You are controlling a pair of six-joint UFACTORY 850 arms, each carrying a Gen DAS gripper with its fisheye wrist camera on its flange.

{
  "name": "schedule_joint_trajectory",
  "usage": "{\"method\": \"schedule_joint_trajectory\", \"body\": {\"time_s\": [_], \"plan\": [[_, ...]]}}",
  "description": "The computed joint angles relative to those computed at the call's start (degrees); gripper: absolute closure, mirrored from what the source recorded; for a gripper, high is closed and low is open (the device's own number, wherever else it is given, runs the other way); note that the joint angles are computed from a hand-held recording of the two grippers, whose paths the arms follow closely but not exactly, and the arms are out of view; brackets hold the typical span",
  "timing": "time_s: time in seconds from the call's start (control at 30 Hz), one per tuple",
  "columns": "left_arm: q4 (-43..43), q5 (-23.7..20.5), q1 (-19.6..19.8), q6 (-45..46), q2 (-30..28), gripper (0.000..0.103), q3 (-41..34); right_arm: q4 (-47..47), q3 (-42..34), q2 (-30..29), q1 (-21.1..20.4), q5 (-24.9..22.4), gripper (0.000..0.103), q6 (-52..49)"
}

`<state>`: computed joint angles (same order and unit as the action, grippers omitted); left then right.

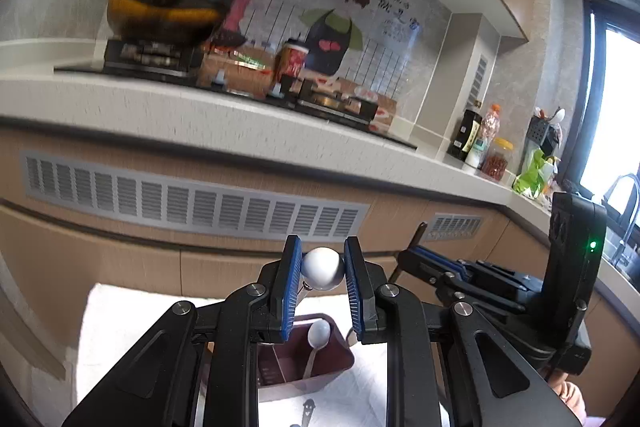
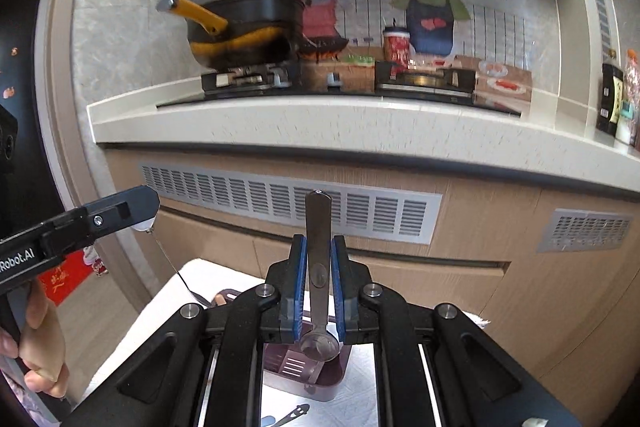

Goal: Organize utensils
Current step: 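Lift both utensils into the maroon caddy and open both tools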

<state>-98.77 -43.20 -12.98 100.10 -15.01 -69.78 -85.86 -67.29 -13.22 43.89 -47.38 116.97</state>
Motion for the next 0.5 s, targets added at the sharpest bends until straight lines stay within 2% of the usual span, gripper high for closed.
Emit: {"method": "schedule_joint_trajectory", "body": {"time_s": [0.27,0.37,0.4,0.43,0.47,0.5], "plan": [[1.87,2.02,-1.1,-2.01,-5.44,0.08,-2.11,1.7,-1.09,-4.29,-2.85,5.01,0.093,1.13],[7.95,2.25,-1.27,-8.27,-8.55,0.075,-4.15,3.51,-1.52,-6.1,-3.89,8.26,0.091,1.01],[9.76,2.73,-1.37,-10.06,-9.27,0.07,-4.47,4.99,-1.76,-6.68,-4.24,9.9,0.085,-0.08],[10.79,3.55,-1.46,-11.13,-9.69,0.069,-4.53,6.45,-1.92,-7.14,-4.7,11.92,0.07,-1.4],[11.36,4.35,-1.44,-11.8,-9.91,0.069,-4.38,7.13,-1.89,-7.46,-5.07,13.86,0.061,-2.09],[11.33,4.74,-1.25,-11.97,-9.92,0.069,-3.98,7.12,-1.72,-7.65,-5.18,14.88,0.045,-2.06]]}}
